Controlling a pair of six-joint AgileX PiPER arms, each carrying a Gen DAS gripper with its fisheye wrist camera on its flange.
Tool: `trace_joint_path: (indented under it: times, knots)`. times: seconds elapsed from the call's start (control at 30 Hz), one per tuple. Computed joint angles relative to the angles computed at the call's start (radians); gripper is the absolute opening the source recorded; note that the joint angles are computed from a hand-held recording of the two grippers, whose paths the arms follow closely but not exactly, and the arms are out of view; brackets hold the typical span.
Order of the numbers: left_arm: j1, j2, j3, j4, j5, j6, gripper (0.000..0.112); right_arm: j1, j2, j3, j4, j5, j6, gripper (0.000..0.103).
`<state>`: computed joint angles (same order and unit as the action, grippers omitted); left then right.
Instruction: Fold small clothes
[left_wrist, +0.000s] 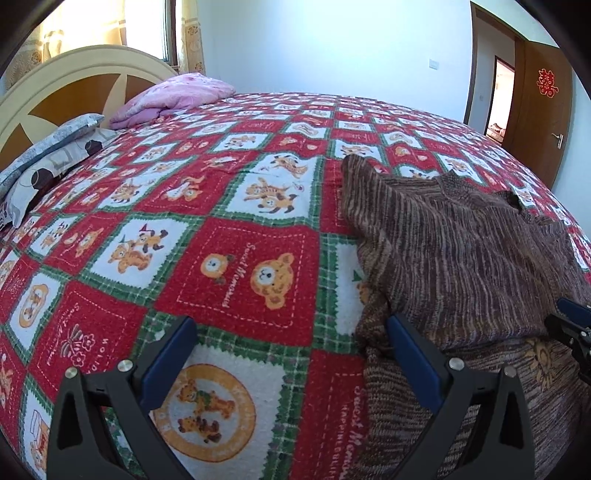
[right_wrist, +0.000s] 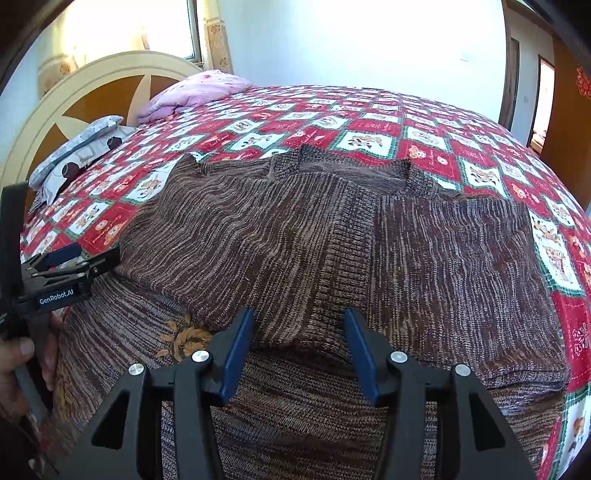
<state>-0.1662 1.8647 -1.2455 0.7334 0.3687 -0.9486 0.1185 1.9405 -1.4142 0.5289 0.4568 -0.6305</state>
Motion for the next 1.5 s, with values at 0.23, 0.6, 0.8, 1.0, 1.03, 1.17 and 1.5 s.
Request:
trace_joint_path:
  times: [0.23,0.6,0.8,1.0,1.03,1.17,1.5]
  knots:
    - [0.012,-0.049,0.068,-0.125,-0.053,0.126,0.103,-0.004,-0.065,0.087,-0.027,-0.060,0.034,0.067]
    - [-0.045,-0.188,0.227,0.014,-0.066,0.014,0.103,-0.077,-0.231,0.297,0.061,-0.063,-0.072,0.067]
    - [-0.068,-0.277,0.321,0.093,-0.072,-0.071,0.103,-0.116,-0.315,0.381,0.111,-0.027,-0.105,0.067]
    - [-0.087,-0.380,0.371,-0.026,-0.049,0.023,0.103,-0.164,-0.405,0.462,0.154,0.028,-0.143,0.067]
    - [-0.094,-0.400,0.375,-0.045,-0.035,0.046,0.103,-0.171,-0.422,0.475,0.150,0.039,-0.141,0.067]
    - [-0.131,-0.464,0.404,-0.022,0.006,0.033,0.103,-0.191,-0.493,0.523,0.143,0.067,-0.151,0.067]
    - [-0.225,-0.619,0.507,-0.012,0.084,0.035,0.103,-0.273,-0.653,0.636,0.161,0.143,-0.226,0.068]
